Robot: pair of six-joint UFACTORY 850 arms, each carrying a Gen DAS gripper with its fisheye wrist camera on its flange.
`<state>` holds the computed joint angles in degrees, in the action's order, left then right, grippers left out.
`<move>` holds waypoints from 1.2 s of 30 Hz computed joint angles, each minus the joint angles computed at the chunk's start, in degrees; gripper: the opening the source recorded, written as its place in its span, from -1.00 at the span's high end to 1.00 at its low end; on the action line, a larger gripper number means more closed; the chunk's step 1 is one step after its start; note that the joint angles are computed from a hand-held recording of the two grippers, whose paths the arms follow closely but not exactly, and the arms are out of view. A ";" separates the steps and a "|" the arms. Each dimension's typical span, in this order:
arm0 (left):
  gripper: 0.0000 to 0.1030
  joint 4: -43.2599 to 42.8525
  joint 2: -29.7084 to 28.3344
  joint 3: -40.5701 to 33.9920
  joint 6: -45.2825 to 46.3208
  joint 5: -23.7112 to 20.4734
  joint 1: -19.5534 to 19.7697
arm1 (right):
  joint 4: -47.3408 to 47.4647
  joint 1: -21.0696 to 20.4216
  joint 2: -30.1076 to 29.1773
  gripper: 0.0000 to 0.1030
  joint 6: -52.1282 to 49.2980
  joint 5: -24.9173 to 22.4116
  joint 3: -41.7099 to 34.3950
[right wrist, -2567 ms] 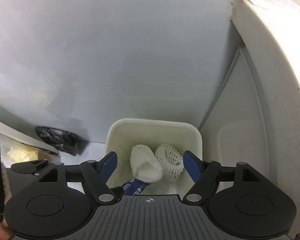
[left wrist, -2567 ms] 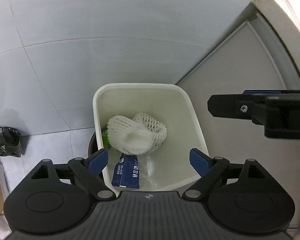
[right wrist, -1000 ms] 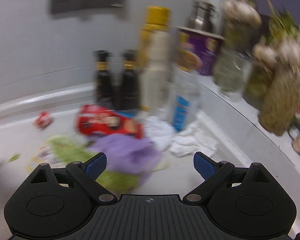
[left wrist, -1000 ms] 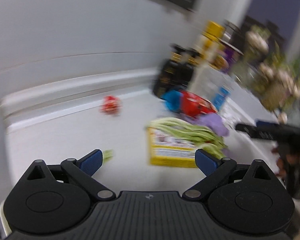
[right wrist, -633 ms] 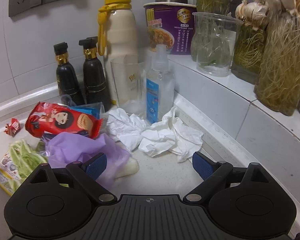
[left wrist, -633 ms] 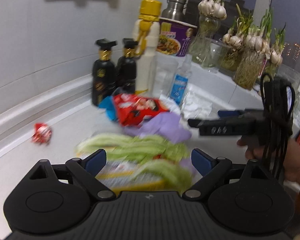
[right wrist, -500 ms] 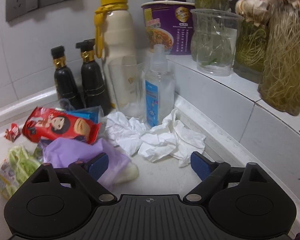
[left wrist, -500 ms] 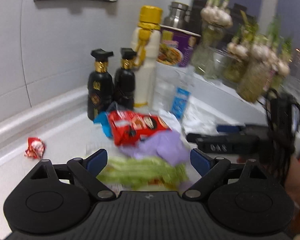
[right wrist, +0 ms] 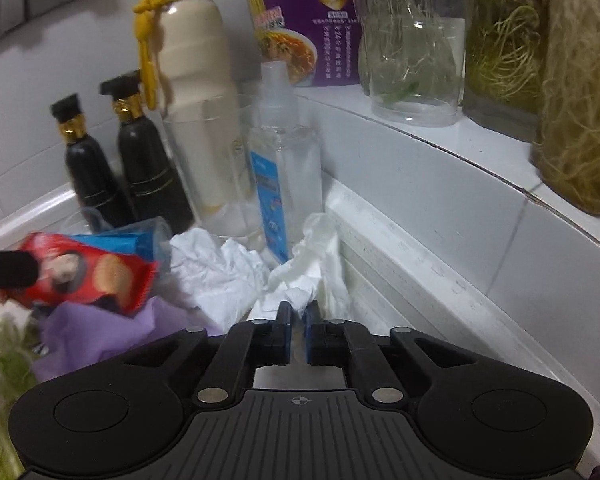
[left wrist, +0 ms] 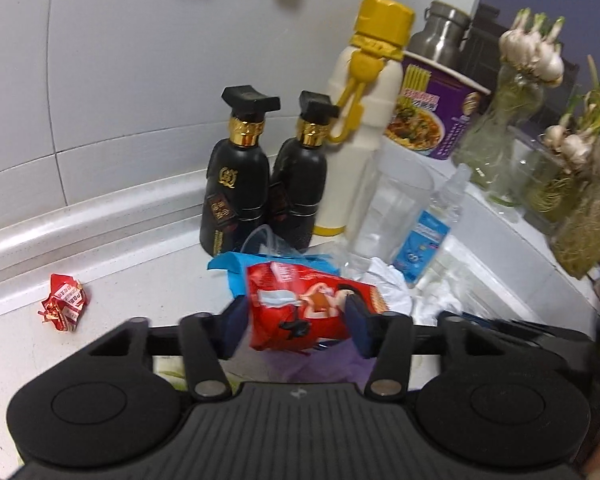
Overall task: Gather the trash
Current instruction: 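Grasp the red snack wrapper with the left gripper while the right grasps crumpled white tissue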
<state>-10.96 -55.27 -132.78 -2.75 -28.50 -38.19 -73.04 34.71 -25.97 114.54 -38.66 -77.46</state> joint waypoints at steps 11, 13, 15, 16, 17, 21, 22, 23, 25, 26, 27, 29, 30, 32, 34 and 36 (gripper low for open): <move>0.55 4.54 1.84 3.19 -2.12 2.37 -1.14 | 15.55 5.46 6.02 0.96 -19.40 -6.04 1.92; 0.55 4.04 2.47 4.26 -1.14 3.00 -1.18 | 18.61 5.92 6.87 0.96 -21.65 -7.01 2.49; 0.56 3.39 2.94 5.03 -0.30 3.45 -1.15 | 21.50 6.02 7.61 0.96 -23.82 -7.68 3.16; 0.57 3.07 3.03 5.17 -0.02 3.48 -1.12 | 22.71 5.86 8.04 0.96 -24.34 -7.50 3.70; 0.60 2.83 3.07 5.25 0.20 3.44 -1.11 | 23.22 5.69 8.51 0.96 -24.12 -7.24 4.43; 0.61 2.35 3.17 5.55 0.56 3.51 -1.06 | 23.07 5.22 10.16 0.96 -24.21 -5.77 7.34; 0.61 2.33 3.18 5.61 0.57 3.62 -1.06 | 22.67 4.97 10.48 0.96 -24.42 -4.67 7.95; 0.62 2.19 3.32 5.89 0.75 3.91 -1.06 | 21.90 4.69 10.78 0.96 -24.11 -3.38 8.59; 0.62 1.71 3.27 5.84 1.11 4.03 -1.04 | 19.31 4.30 11.17 0.96 -21.98 -1.42 9.83; 0.63 1.47 3.28 5.86 1.29 4.15 -1.02 | 18.50 4.07 11.07 0.96 -21.67 -0.94 10.04; 0.64 1.23 3.33 5.98 1.65 4.35 -1.01 | 17.79 3.80 10.85 0.96 -21.69 -0.46 10.06; 0.66 0.64 3.26 5.85 2.45 4.47 -0.95 | 15.04 3.26 10.77 0.96 -19.80 1.25 10.58; 0.67 0.38 3.25 5.81 2.67 4.53 -0.90 | 13.80 3.02 10.74 0.96 -18.82 1.90 10.74; 0.71 0.12 3.32 5.90 2.76 4.78 -0.81 | 11.00 2.51 10.39 0.96 -17.41 2.99 10.84; 0.73 -0.19 3.68 6.47 2.80 5.58 -0.70 | 8.55 1.76 9.54 0.96 -16.77 4.29 10.29; 0.74 -0.56 3.97 6.88 2.94 6.30 -0.55 | 5.61 1.10 8.89 0.96 -14.76 5.73 9.95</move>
<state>-11.52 -51.31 -125.90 0.19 -22.20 -38.74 -67.43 35.81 -17.09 99.77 -32.92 -67.51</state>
